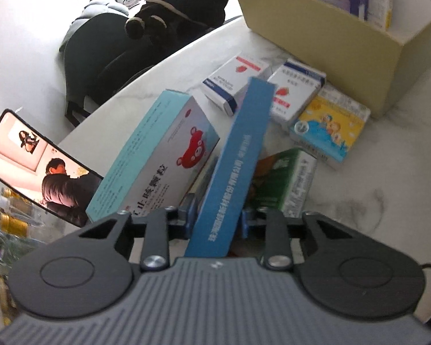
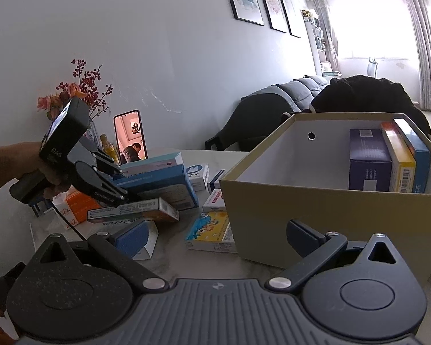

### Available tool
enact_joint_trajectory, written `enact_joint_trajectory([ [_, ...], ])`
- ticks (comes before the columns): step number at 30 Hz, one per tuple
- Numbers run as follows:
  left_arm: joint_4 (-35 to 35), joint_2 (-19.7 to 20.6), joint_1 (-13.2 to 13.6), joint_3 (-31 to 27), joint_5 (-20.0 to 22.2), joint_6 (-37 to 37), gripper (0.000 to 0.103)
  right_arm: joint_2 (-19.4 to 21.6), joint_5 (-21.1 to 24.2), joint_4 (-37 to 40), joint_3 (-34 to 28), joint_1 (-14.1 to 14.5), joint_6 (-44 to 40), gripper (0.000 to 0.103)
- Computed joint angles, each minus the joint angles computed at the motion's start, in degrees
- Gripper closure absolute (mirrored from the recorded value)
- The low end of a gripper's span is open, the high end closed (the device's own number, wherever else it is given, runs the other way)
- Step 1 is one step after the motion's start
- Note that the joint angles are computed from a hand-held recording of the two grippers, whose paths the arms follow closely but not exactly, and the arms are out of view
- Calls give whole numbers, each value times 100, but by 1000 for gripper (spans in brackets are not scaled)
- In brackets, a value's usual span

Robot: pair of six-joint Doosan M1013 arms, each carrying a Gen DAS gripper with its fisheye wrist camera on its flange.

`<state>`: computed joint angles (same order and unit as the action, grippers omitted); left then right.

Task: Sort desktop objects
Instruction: 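Grasp the long blue box by its end with the left gripper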

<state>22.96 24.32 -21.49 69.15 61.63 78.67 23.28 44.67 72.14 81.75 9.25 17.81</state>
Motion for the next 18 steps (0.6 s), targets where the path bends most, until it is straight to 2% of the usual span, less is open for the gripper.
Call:
enact_joint_trajectory([
  [4, -385, 7, 74, -115, -85, -312, 83, 14, -38, 18, 2, -24, 117, 1],
  [18, -832, 6, 212, -287, -311, -1942, 83, -27, 22, 519, 167, -174, 29, 1],
])
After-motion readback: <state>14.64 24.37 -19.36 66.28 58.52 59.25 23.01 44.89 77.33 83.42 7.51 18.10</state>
